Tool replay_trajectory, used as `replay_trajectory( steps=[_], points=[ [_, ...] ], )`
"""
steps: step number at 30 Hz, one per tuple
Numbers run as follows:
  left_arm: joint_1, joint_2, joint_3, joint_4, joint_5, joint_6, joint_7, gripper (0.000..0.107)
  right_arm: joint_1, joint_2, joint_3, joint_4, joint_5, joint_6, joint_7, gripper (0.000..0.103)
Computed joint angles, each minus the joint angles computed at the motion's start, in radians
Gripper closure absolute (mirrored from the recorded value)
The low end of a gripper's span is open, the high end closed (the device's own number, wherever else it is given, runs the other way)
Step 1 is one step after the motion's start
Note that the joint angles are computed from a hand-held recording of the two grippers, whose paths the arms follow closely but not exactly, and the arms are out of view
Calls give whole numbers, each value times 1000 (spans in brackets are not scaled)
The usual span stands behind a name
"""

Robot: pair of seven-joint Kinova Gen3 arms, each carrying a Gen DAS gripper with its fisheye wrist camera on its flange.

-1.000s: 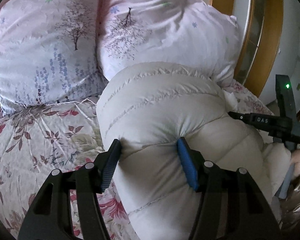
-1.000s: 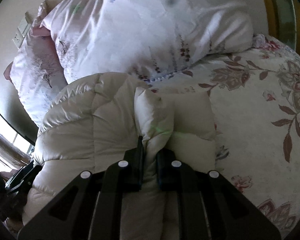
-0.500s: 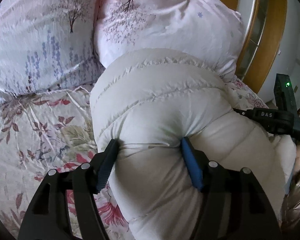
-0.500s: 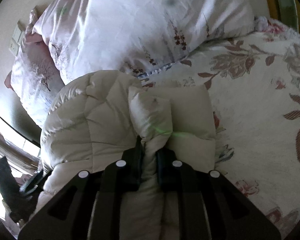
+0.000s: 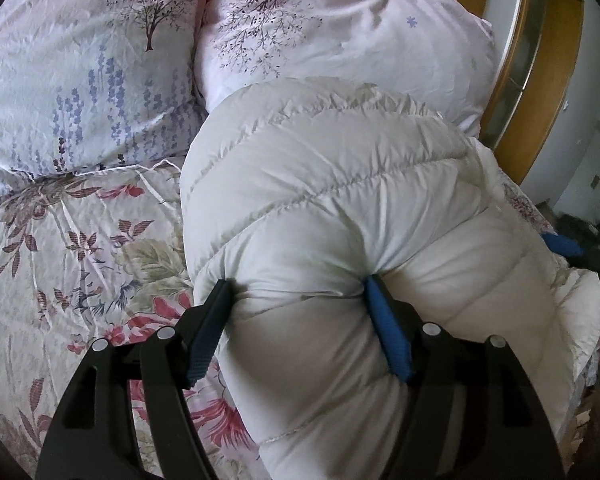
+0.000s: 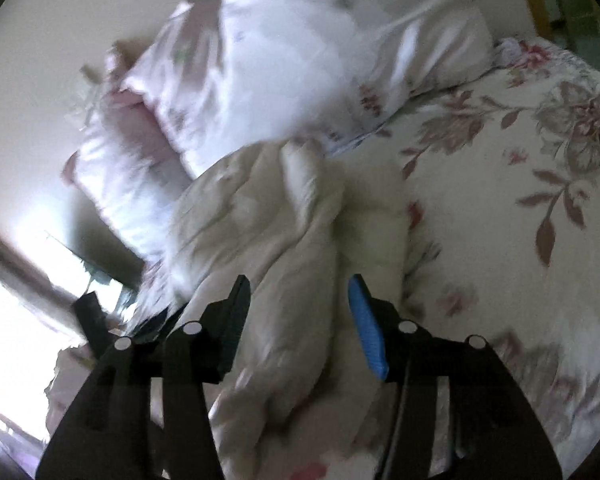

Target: Fold large clothes

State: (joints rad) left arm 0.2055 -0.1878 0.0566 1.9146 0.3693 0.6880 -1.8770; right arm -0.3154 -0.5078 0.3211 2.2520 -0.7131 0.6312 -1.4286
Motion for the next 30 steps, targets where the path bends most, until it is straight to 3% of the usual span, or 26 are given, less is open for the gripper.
replay_trajectory(
  steps=[3, 6, 9, 11, 15, 17, 20, 22, 26, 29, 30],
  points=[
    [-3, 0, 5, 0, -9, 0, 12, 36, -15, -33, -1, 8, 12, 59, 7, 50],
    [-3, 0, 6, 0, -15, 0, 20, 36, 23, -11, -73, 5, 53, 92, -38, 87],
    [0, -1, 3, 0, -12, 0, 15, 35, 36, -21, -71, 61, 41, 49, -53, 92],
    [3, -2, 4, 1, -12, -3, 9, 34, 23, -25, -44, 94, 11, 22, -34, 92],
    [6, -3, 13, 4, -26, -17, 19, 33, 37, -12, -120, 135, 33, -53, -70, 91],
    [9, -19, 11, 10, -30, -18, 17, 34, 60, 6, -158, 107, 81, -32, -112, 90],
    [21, -75, -15, 19, -22, 3, -12, 34, 78, -11, -175, 58, 146, 17, -181, 76],
    [38, -124, -40, 34, -5, 12, -53, 34, 85, -59, -157, 50, 135, -19, -175, 59],
    [65, -193, -48, 47, -4, 40, -91, 34, 58, -44, -131, 12, 155, -73, -211, 58],
    [70, -206, -22, 47, -28, 60, -90, 34, 47, 42, -154, -36, 183, -86, -244, 59],
    [66, -205, -9, 48, -39, 60, -81, 34, 26, 83, -143, -49, 175, -86, -241, 66]
  ],
)
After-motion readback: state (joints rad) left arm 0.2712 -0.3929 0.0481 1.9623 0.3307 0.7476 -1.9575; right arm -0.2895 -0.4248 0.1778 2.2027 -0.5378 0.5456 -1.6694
